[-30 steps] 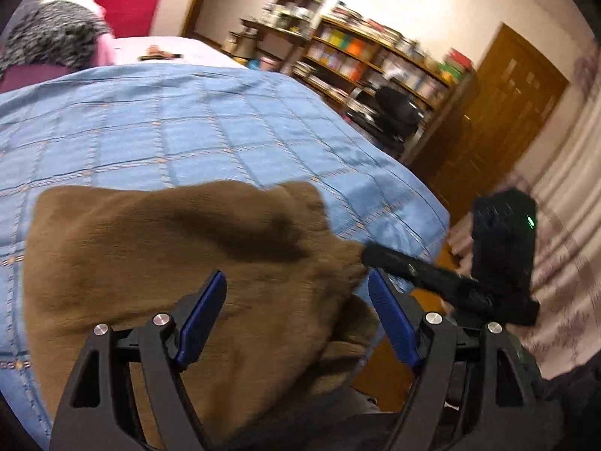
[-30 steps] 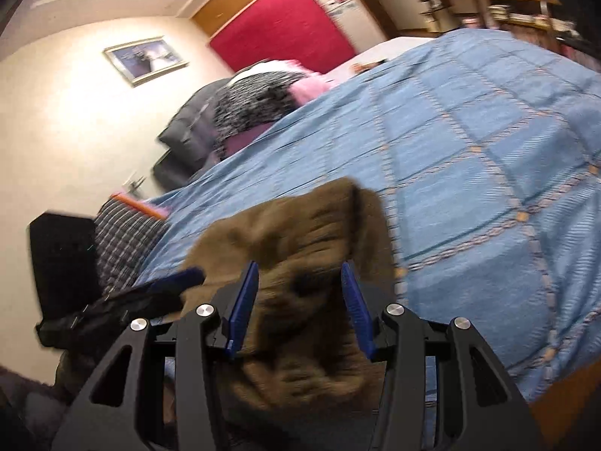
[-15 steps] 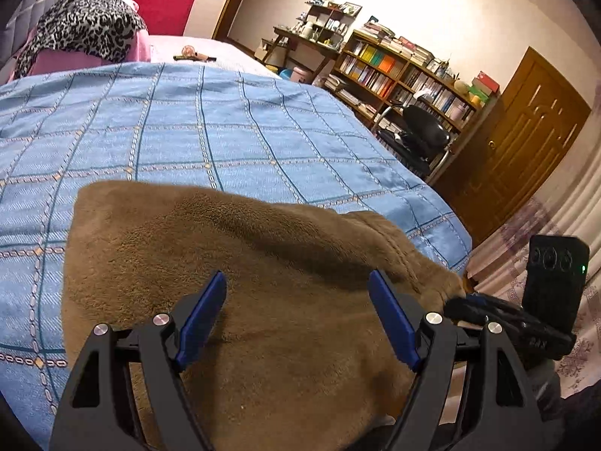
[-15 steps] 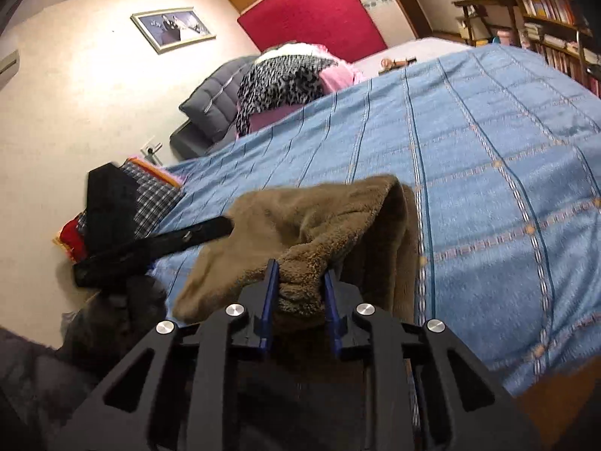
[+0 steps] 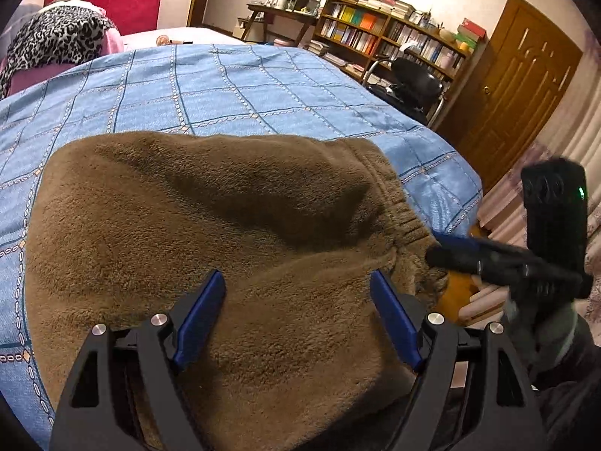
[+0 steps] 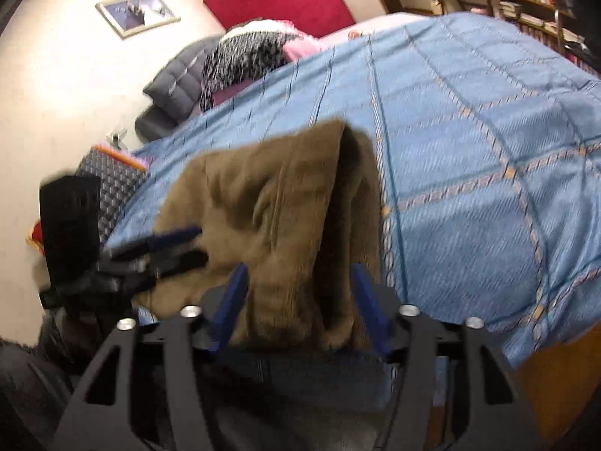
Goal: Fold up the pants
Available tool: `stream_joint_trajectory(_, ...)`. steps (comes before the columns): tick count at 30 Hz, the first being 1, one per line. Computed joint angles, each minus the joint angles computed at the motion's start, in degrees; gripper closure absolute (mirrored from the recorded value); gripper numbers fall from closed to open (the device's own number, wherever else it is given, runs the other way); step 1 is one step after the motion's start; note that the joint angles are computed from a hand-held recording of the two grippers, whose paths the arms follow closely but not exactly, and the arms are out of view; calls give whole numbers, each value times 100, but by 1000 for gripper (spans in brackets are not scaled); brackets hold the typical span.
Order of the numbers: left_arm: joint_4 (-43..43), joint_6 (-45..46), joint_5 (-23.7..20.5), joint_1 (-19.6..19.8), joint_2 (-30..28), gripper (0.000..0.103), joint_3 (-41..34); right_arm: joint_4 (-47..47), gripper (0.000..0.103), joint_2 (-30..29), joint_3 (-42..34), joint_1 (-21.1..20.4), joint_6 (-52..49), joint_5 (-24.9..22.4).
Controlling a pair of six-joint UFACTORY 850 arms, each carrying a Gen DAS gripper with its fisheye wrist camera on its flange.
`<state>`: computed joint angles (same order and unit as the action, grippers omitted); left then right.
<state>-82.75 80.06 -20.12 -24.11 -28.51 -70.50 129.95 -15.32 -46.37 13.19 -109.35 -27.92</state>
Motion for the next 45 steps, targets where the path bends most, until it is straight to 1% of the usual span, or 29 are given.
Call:
stream_joint_trajectory(2,-26,7,-22,-9,12,24,-18,287,40,-149,-175,-54,-133,-115)
stream_joint_trajectory(4,-28,12,-25,-34,15,24,-32,468,40,-391,-423,-79,-176,-99)
stream_joint_trajectory(8,199,-175,47,-77,-27,24,-103,53,41,-1035,-1105,-98,515,32)
stream_joint_trajectory(9,191,-174,50,-79,-31,24,-107,41,44,-1126,-1194,-81,561,44)
stream_joint_trajectory(11,192,-178,49,-83,-48,24,-129,127,72,-1143,-1239,-16,395,114)
stream_joint_trajectory(12,194,-173,42,-84,-55,24,-139,220,78,-1122,-1256,26,229,191)
stream_joint_trajectory(14,213,-183,10,-92,-98,24,-188,622,86,-982,-1201,130,-381,399)
stream_joint_trajectory(16,190,-174,-12,-138,-144,22,-254,1137,88,-815,-1161,193,-1012,632)
stream_joint_trajectory(19,77,16,-134,-195,-182,22,-328,1881,88,-592,-1039,198,-1742,729)
stream_joint_trajectory(21,177,93,-144,-261,-240,19,-401,2235,88,-617,-1061,201,-2187,888)
stream_joint_trajectory(22,301,71,-121,-299,-281,18,-444,2254,88,-692,-1106,194,-2215,962)
stream_joint_trajectory(24,699,-194,6,-380,-445,17,-577,1800,88,-967,-1262,163,-1727,1044)
stream_joint_trajectory(26,1001,-587,35,-369,-597,17,-701,1850,83,-1101,-1282,151,-1735,1029)
stream_joint_trajectory(29,748,-464,-101,-294,-573,17,-684,1722,74,-1047,-1159,73,-1502,845)
stream_joint_trajectory(30,680,-420,-110,-277,-547,17,-664,1782,73,-1000,-1126,77,-1564,824)
stream_joint_trajectory(34,400,-344,-52,-203,-393,16,-552,2476,69,-657,-849,118,-2350,769)
stream_joint_trajectory(38,-1,-207,147,-118,-219,15,-430,2692,67,-386,-617,203,-2603,738)
stream_joint_trajectory(40,-122,-190,356,-107,-149,15,-401,2874,66,-320,-582,311,-2840,832)
stream_joint_trajectory(41,-138,-204,496,-101,-117,15,-384,3135,63,-298,-557,381,-3164,894)
stream_joint_trajectory(43,-5,-340,780,-111,-84,15,-359,3496,62,-325,-545,474,-3653,983)
stream_joint_trajectory(45,36,-396,854,-81,-73,15,-333,3534,62,-418,-582,510,-3767,1096)
